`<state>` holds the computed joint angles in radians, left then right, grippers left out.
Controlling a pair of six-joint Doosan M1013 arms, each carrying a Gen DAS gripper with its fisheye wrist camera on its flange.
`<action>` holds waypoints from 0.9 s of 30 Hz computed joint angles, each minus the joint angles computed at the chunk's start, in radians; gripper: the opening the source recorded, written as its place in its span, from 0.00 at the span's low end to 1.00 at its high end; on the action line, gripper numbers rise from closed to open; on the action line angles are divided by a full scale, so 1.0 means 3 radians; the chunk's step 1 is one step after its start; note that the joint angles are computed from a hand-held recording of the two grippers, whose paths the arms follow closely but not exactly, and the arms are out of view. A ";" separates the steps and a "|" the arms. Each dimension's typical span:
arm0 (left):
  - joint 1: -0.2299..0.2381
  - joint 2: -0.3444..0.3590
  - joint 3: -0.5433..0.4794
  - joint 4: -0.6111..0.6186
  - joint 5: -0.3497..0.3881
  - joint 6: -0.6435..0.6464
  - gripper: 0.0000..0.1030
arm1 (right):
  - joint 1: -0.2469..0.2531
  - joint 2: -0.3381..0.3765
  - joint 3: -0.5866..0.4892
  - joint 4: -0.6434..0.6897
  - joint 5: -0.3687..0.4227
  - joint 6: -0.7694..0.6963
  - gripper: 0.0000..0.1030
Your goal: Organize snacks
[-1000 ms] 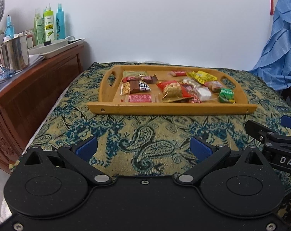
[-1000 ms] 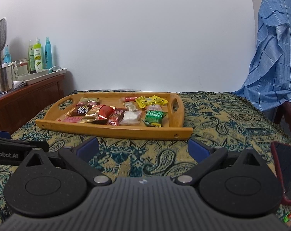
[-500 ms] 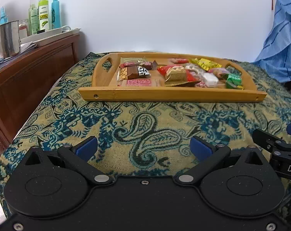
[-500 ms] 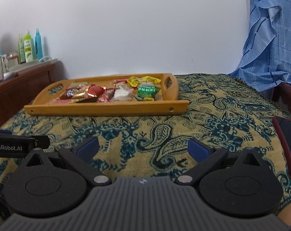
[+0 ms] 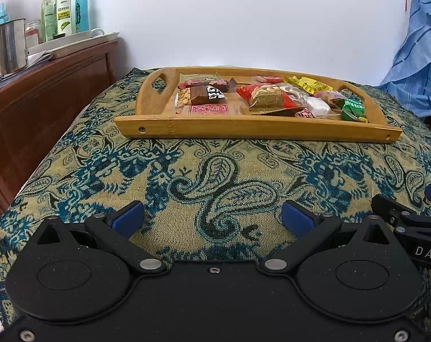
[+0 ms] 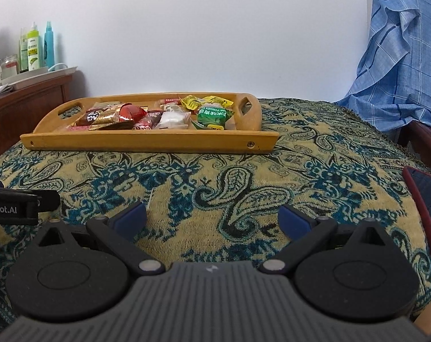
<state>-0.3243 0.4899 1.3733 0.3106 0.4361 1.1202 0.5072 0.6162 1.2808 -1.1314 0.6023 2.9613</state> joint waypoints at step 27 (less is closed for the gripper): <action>0.0005 -0.0011 0.0048 -0.0005 -0.0093 0.0013 1.00 | 0.0004 0.0021 -0.0033 0.0072 0.0039 -0.0114 1.00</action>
<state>-0.3228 0.4866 1.3878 0.3090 0.4081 1.1242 0.5084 0.6224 1.2708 -1.1099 0.6139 2.9271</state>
